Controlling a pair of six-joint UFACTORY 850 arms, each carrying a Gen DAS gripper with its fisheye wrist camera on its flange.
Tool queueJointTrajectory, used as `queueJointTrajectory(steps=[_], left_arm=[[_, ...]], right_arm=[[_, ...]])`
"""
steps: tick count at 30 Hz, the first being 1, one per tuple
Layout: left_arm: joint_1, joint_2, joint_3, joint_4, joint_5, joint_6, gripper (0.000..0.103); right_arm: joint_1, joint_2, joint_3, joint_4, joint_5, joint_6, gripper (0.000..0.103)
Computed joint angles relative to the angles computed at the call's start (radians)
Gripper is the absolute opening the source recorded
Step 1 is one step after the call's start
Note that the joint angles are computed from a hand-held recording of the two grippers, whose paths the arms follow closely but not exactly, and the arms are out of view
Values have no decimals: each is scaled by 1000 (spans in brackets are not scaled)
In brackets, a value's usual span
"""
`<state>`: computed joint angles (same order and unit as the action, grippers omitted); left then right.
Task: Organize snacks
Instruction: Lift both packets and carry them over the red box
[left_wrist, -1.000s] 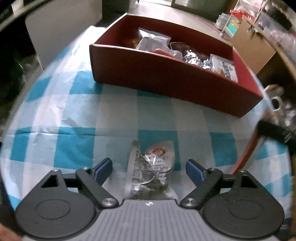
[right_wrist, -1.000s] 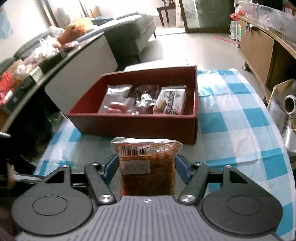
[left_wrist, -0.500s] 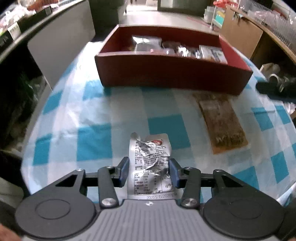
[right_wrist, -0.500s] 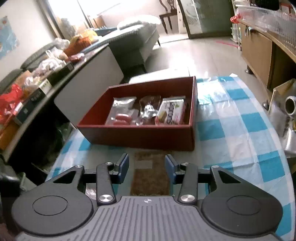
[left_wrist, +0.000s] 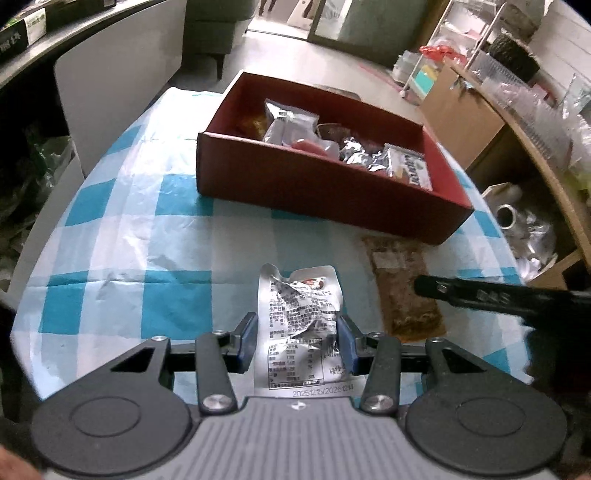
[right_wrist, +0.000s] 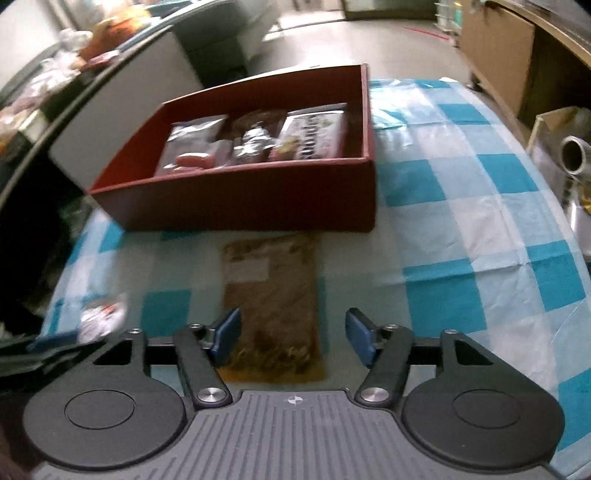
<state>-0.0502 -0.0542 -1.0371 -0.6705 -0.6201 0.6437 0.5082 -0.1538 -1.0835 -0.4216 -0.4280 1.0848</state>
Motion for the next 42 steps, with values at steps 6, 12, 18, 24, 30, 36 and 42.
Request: queueJointTrajectory(steps=[6, 12, 18, 24, 30, 36, 42], left_arm=[[37, -15, -17, -72, -47, 51, 39], [64, -29, -31, -96, -79, 66, 39], [68, -24, -35, -154, -110, 117, 40], [59, -15, -30, -174, -109, 146, 40], [48, -4, -32, -226, -80, 193, 40], [30, -13, -66, -293, -16, 250, 40], [3, -47, -117, -320, 48, 280, 40]], right_arm=[[-2, -90, -74, 2, 40, -5, 101], [46, -199, -165, -225, -88, 44, 102], [10, -129, -135, -22, -110, -161, 74], [-7, -30, -44, 22, -45, -123, 73], [-1, 51, 18, -58, 49, -3, 73], [-5, 66, 17, -181, 109, 118, 73], [-18, 69, 5, -255, 157, 187, 73]])
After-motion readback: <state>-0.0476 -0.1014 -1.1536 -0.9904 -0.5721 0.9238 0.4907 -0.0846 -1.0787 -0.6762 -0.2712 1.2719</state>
